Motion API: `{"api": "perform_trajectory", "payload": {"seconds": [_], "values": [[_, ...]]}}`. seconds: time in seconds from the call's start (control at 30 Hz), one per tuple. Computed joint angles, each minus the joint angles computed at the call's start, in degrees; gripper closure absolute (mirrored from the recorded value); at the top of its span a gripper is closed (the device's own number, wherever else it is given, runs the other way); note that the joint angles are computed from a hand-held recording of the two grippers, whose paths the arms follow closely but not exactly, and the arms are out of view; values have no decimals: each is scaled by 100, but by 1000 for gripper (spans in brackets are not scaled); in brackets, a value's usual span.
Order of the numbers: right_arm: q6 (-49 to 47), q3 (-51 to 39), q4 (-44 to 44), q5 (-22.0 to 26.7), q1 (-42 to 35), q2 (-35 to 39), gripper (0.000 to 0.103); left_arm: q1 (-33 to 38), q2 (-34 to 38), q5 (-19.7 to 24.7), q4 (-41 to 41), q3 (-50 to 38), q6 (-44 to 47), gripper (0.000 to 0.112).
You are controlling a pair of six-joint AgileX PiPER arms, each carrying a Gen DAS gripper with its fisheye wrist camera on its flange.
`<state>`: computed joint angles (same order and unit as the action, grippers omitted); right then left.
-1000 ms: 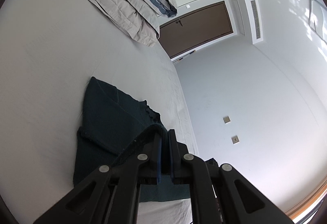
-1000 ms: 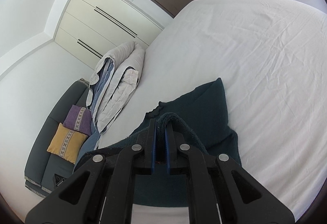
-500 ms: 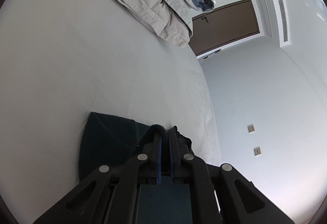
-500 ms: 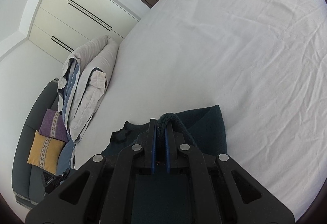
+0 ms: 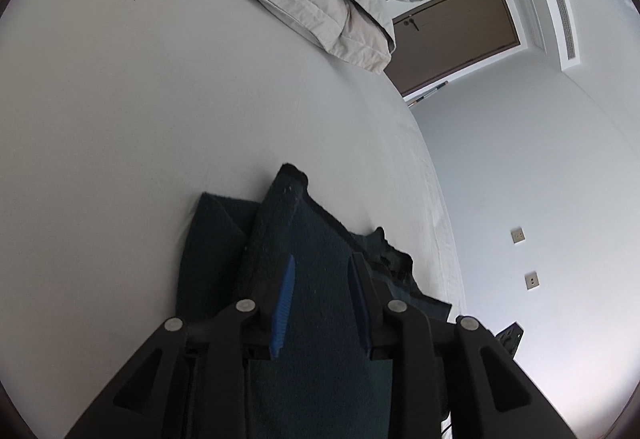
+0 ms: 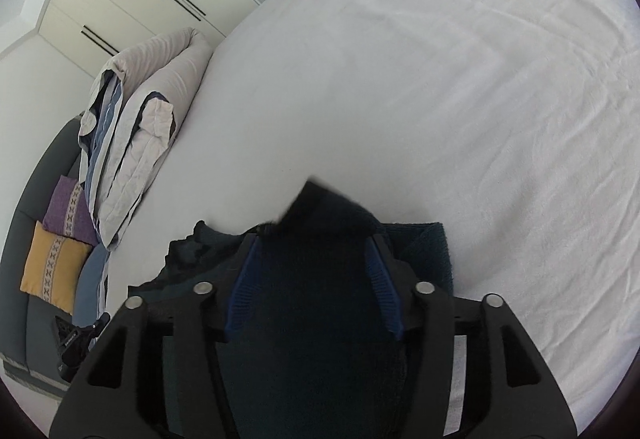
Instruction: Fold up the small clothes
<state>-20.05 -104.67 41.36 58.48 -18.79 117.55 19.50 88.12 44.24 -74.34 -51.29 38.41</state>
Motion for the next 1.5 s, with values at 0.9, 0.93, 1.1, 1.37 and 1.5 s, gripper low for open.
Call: {"api": "perform_trajectory", "payload": {"seconds": [0.9, 0.93, 1.1, 1.37, 1.5], "values": [[-2580, 3954, -38, 44, -1238, -3530, 46, -755, -1331, -997, 2014, 1094, -740, 95], [-2629, 4013, -42, 57, -1269, -3607, 46, -787, -1333, -996, 2146, 1086, -830, 96], [-2648, 4072, -117, 98, -1361, -3796, 46, -957, -1468, -1167, 2714, 1137, -1328, 97], [-2637, 4270, -238, 270, -1681, -3879, 46, -1249, -1745, -1373, 2953, 1330, -1613, 79], [-2779, 4392, -228, 223, -1657, -3901, 46, -1278, -1891, -1442, 2951, 1429, -1695, 76]]}}
